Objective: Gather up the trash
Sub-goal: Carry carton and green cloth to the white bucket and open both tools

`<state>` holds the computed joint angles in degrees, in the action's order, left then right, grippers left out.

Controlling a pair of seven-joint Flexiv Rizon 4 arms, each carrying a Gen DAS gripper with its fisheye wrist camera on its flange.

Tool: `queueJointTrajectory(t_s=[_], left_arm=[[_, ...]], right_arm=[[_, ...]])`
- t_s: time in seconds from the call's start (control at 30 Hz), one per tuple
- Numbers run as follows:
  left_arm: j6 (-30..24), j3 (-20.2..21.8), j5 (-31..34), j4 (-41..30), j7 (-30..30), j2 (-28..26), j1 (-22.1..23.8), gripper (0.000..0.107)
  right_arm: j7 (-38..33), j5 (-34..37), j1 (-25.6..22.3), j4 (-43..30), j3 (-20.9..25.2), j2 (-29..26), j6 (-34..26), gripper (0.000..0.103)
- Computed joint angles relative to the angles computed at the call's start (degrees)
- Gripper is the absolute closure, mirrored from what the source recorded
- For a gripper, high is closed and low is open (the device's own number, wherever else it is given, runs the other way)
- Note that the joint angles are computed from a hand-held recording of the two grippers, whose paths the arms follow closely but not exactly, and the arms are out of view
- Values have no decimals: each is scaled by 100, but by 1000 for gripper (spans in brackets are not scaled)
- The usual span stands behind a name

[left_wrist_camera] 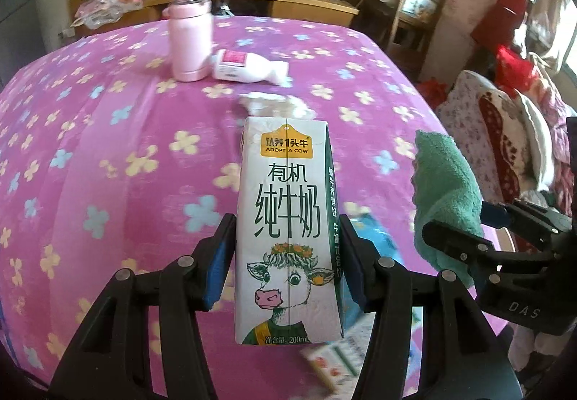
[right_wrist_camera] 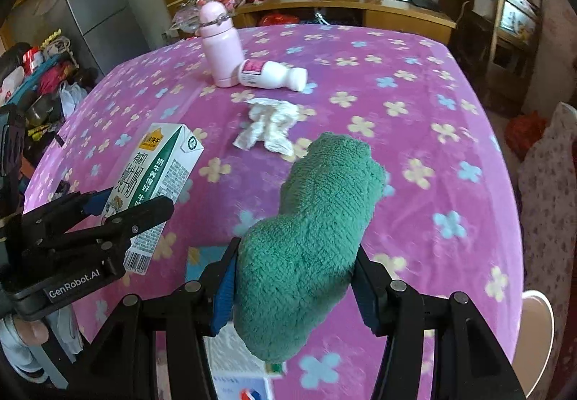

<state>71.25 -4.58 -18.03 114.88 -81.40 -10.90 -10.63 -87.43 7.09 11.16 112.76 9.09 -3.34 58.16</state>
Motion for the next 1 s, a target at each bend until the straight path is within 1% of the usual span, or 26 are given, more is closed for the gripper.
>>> queueJointTrajectory(t_s=[0.27,0.6,0.73,1.0], left_arm=[[-75,-175,91,-176,-81,-91,-283,54],[-240,-351,354,-597,-295,-377,-726,54],[-317,-390,496,-824,-419,-534,-907,54],[-509,-504,638,-1248,-515,-864,-1194,54]], right_arm=[[-246,161,-255,511,-170,508,-46,48],[-433,305,-549,1095,-440,1052,-18,48],[-424,220,-686,1315,-546,1229,48,48],[-523,292,-1036,1609,-861,1500,22,48]])
